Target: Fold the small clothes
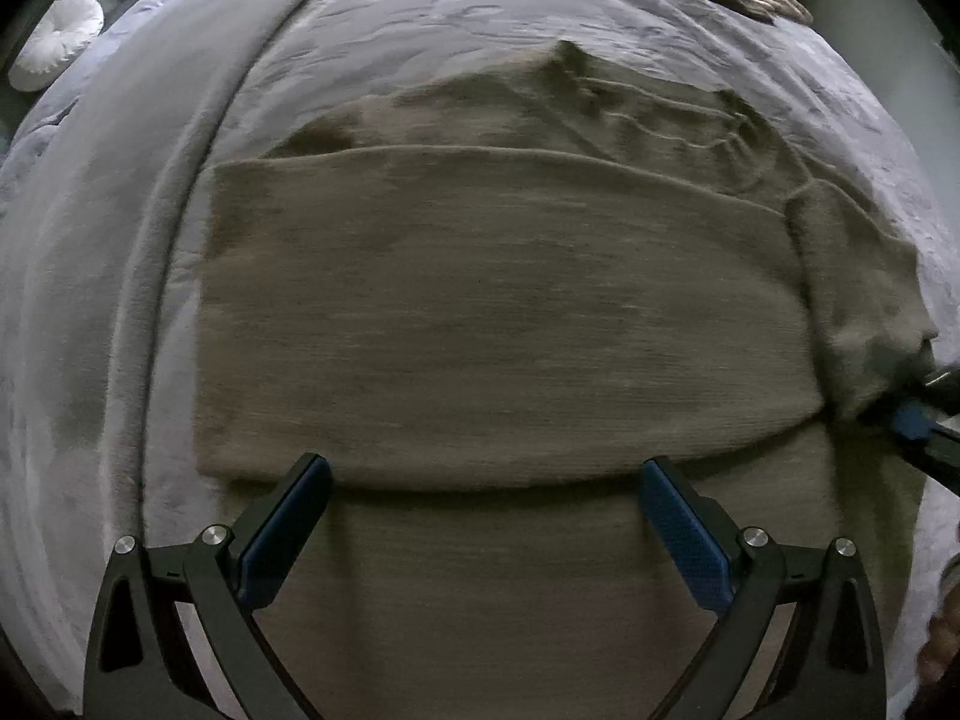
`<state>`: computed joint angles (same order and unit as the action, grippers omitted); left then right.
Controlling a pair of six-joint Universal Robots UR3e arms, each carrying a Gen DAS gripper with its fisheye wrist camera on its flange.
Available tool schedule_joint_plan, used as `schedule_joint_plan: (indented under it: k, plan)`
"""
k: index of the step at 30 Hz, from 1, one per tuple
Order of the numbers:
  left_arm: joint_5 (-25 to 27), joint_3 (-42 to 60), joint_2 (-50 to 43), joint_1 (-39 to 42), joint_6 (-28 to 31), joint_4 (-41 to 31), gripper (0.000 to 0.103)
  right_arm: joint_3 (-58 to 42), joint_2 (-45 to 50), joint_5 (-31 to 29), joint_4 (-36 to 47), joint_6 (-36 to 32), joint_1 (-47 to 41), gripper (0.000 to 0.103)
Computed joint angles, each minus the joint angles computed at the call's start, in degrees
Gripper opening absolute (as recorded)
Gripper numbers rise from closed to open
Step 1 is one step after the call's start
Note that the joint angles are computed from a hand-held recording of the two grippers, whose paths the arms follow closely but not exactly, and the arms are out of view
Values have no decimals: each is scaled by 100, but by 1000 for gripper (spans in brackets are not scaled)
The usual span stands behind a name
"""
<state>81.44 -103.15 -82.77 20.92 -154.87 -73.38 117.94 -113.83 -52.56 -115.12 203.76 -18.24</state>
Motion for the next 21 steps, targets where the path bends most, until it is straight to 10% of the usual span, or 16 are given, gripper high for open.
schedule_joint_plan:
  k: [2,5,15,21]
  plan:
    - [-108,20,-39,259,220,2,103,186,1,103,-446,490,-235,53]
    - [-401,119,-94,855,761,-181,103,224,358,118,-1191,1042,-173,9]
    - [-2187,1247,-562,2270,1539,-2258,103,-3760,3423,-1817,-47,-1019,3089,11]
    - [-2457,1317,-698,2148,1360,-2534,103,-3503,3334,-1602,551,-1052,3237,25]
